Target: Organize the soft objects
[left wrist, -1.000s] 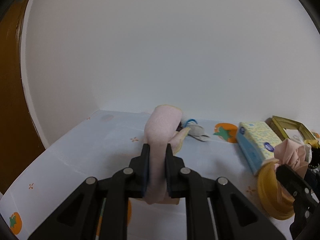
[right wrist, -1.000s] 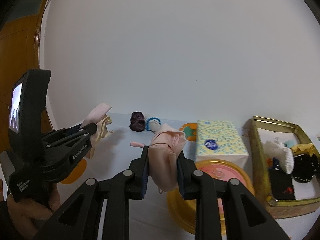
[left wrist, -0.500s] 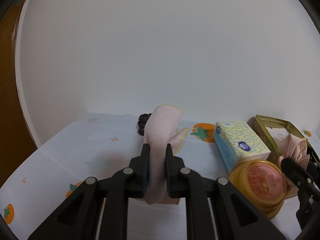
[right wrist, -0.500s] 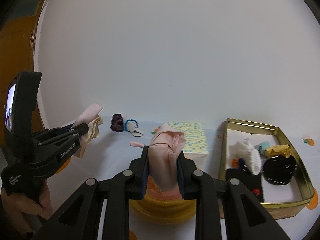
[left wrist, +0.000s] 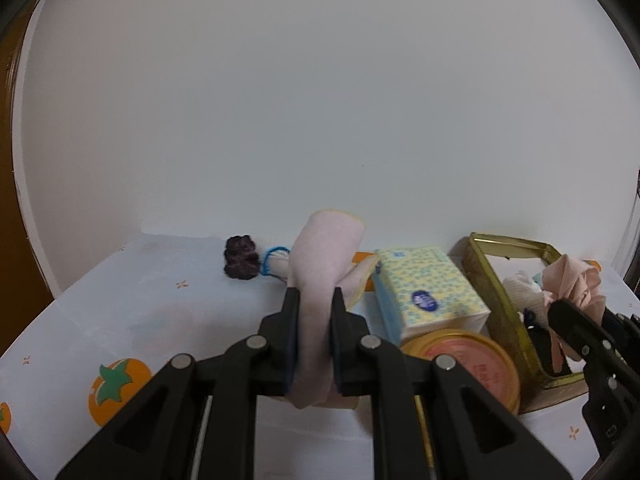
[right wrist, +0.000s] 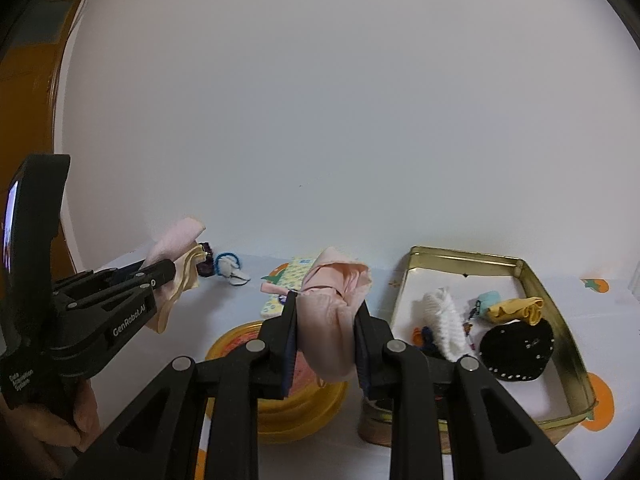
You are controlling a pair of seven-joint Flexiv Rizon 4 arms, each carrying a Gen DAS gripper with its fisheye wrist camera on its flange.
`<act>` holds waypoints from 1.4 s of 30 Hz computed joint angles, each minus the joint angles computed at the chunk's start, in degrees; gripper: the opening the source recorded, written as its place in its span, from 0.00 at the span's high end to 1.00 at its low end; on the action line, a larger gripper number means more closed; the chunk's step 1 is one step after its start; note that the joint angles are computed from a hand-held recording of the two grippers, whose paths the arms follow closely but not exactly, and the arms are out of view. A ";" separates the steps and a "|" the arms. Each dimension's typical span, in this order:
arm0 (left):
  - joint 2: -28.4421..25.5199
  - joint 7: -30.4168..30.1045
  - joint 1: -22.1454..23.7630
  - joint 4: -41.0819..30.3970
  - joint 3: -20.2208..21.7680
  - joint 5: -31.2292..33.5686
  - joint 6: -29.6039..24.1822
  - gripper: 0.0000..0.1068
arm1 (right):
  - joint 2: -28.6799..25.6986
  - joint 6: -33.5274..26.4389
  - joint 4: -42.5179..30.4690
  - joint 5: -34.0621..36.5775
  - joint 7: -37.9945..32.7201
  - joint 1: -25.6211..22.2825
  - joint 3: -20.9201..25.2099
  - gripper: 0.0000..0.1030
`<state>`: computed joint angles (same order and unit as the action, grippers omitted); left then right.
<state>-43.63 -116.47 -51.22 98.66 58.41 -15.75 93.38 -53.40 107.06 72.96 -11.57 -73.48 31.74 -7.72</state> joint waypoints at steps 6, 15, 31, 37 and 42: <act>-0.79 -0.56 -0.14 -2.13 -0.40 0.60 -0.80 0.88 | 0.68 0.42 0.80 0.78 -0.18 -0.01 -0.76 0.74; -0.96 -2.57 2.26 -6.78 -3.07 4.22 -2.50 0.88 | 1.82 0.53 2.22 2.08 -0.55 0.21 -2.04 0.74; -1.18 -5.89 9.69 -18.45 -13.25 14.60 -6.23 0.88 | 3.42 -0.62 3.37 7.28 0.66 2.85 -9.33 0.74; -1.53 -6.31 13.70 -22.97 -18.84 17.86 -7.99 0.88 | 3.37 -3.03 2.36 8.19 3.47 3.44 -12.46 0.74; -2.11 -6.44 17.32 -27.29 -23.95 19.97 -9.82 0.88 | 4.22 -4.19 3.96 8.61 6.62 5.15 -15.94 0.74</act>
<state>-45.74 -122.90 -33.89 71.37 34.46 4.21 83.56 -49.18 102.87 76.92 -2.96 -66.86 36.89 -23.66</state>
